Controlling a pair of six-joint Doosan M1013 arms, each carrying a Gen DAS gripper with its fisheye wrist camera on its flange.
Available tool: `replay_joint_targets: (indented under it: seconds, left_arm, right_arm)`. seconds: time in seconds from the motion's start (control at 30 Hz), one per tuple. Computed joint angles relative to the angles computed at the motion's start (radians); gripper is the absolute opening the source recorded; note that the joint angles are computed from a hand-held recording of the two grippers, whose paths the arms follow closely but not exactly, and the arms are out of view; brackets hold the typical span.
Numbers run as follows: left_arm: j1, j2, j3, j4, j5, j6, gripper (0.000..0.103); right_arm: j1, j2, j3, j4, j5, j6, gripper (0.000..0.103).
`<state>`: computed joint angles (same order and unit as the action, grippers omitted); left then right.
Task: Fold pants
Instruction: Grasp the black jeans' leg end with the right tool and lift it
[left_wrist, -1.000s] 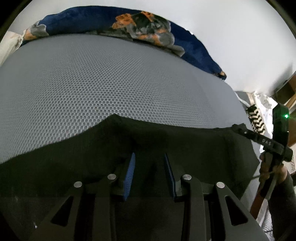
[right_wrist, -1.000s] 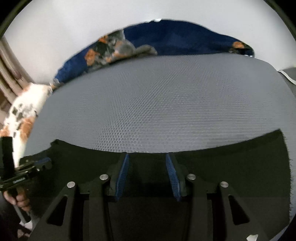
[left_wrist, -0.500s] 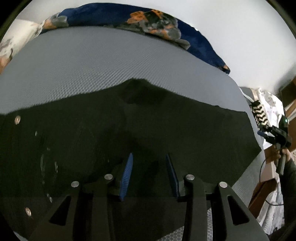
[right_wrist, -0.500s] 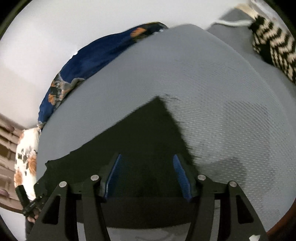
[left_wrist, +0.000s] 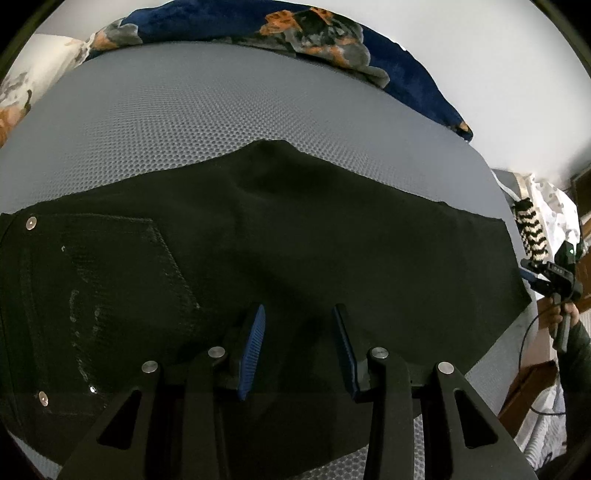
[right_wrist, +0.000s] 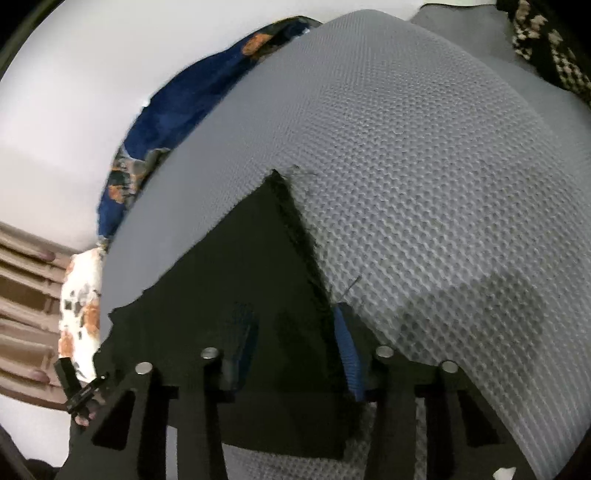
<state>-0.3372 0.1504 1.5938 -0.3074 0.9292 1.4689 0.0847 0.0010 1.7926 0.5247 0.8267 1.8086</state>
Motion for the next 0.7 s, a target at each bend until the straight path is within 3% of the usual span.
replay_joint_targets:
  seconds: [0.13, 0.37, 0.7]
  left_arm:
    - [-0.007, 0.011, -0.009, 0.017, 0.015, -0.025, 0.039]
    - [-0.015, 0.020, -0.012, 0.023, 0.004, -0.017, 0.043]
    - [0.004, 0.010, 0.013, -0.046, -0.041, 0.044, 0.046]
  right_arm:
    - [-0.009, 0.007, 0.020, 0.114, -0.049, -0.094, 0.033]
    - [0.004, 0.026, 0.016, 0.144, -0.073, -0.081, 0.016]
    - [0.087, 0.006, -0.008, -0.031, -0.143, 0.169, 0.010]
